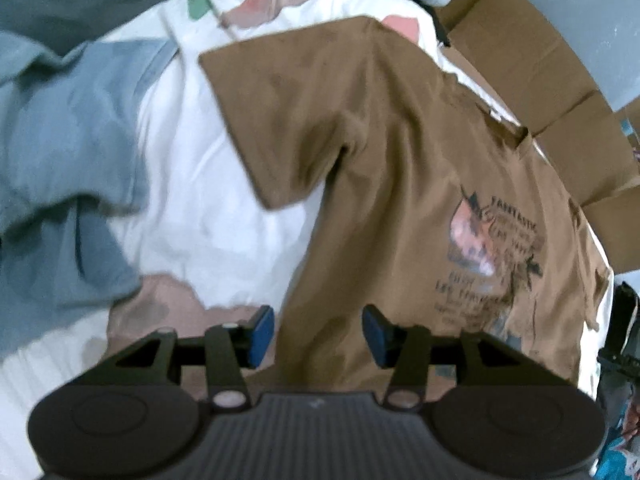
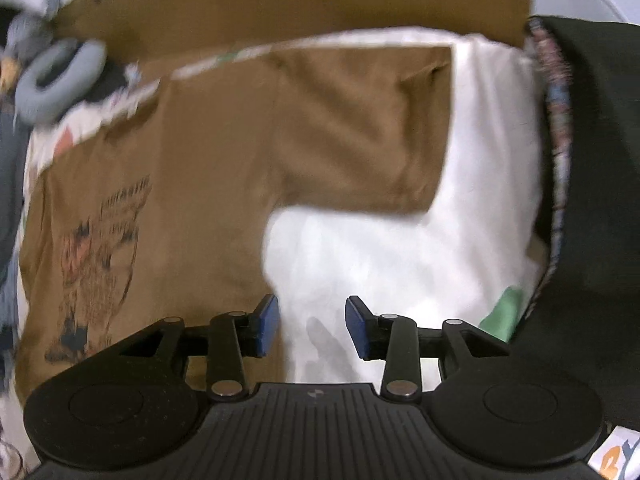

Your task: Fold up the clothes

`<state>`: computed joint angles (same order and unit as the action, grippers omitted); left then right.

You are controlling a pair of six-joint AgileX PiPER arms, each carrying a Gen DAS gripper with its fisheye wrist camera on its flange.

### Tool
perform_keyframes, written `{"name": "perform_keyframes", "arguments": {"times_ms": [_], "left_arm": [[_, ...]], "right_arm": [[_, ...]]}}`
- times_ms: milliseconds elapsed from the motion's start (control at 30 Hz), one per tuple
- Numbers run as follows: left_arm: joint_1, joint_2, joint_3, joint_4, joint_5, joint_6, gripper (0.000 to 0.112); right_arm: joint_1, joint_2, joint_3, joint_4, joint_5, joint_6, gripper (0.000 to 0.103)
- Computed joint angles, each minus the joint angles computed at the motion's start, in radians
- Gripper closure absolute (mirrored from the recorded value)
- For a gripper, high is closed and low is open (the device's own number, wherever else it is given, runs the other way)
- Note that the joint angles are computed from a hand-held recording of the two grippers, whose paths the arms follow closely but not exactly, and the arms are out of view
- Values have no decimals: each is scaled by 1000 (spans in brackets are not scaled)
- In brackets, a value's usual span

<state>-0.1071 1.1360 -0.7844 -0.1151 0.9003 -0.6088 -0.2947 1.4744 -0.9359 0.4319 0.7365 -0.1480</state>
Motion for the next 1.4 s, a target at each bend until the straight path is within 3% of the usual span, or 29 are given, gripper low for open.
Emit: {"name": "perform_keyframes", "arguments": {"times_ms": [367,833,1067,1133,1200,1267,1400], "left_arm": [[-129,163,-98,105,-97,-122,57],[-32,207,-119,222,-121,-167,57],[-11,191,-95,239,-118,-181,57],[-9,193,-93,244,-118,-183,57],[-8,190,-90,247,-116,-185,57],[-10,191,-90,250,-115,-186,57],[-10,196,-90,260,-116,-186,57]], "right_arm": [[-54,45,2,-30,-130,77,59],[-18,295,-209,-163,-333,162,57],[-14,423,-341,-311,-324,294,58],[-20,447,-365,-336,-312,314,68],[-22,460,-382,-385,-296,369,94],[-30,461,-378,-368,-305,348,103],[-18,459,-369,-465,-316,399,103]]}}
